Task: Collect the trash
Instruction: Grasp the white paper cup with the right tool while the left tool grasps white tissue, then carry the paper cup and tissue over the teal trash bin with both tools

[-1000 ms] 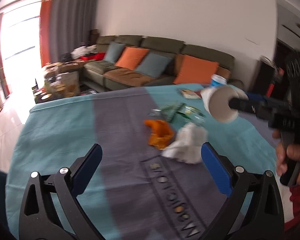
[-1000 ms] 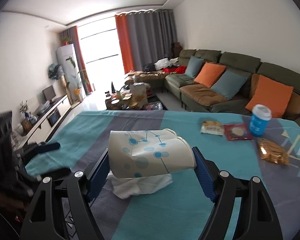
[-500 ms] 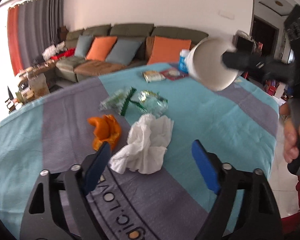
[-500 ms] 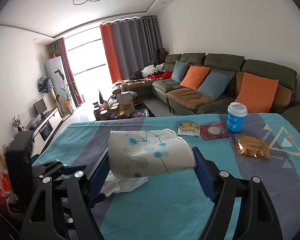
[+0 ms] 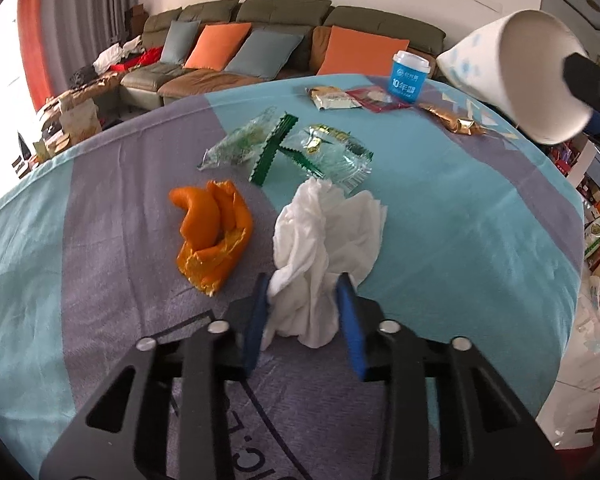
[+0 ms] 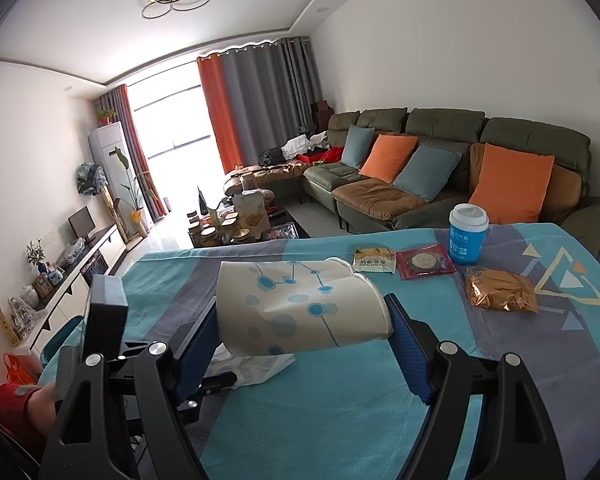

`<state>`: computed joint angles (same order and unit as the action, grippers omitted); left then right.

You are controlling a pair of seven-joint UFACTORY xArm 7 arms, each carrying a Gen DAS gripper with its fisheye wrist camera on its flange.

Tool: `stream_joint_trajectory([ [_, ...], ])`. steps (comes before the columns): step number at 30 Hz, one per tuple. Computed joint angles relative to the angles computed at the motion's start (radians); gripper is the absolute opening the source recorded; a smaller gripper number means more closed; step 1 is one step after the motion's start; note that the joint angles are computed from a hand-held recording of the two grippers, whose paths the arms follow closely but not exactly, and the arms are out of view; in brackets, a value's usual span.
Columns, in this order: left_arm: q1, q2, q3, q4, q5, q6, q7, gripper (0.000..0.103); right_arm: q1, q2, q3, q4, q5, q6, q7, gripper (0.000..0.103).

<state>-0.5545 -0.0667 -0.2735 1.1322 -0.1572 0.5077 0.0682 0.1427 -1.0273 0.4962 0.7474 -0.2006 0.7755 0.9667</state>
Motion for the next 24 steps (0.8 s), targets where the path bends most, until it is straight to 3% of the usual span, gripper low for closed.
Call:
stream_joint_trajectory([
  [2,-0.002,-0.001,0.004,0.000,-0.025,0.004,0.018,0.010,-0.001,-0.003,0.004,0.003,-0.003,0.001,0.003,0.076],
  [9,-0.030,-0.094,0.038,-0.078,-0.261,-0.055,0.196,0.008,-0.005,0.003,0.024,0.030,-0.010,-0.002,0.004,0.076],
  [13,-0.037,-0.206,0.066,-0.144,-0.299,-0.076,0.206,0.008,-0.012,0.027,0.043,0.062,-0.019,-0.022,-0.002,0.076],
  [17,-0.037,-0.339,0.108,-0.229,-0.320,-0.089,0.190,0.008,-0.021,0.063,0.072,0.101,-0.026,-0.053,0.000,0.076],
  [24,0.035,-0.556,0.151,-0.354,-0.229,-0.099,0.077,0.008,-0.039,0.153,0.130,0.184,-0.050,-0.090,-0.001,0.076],
])
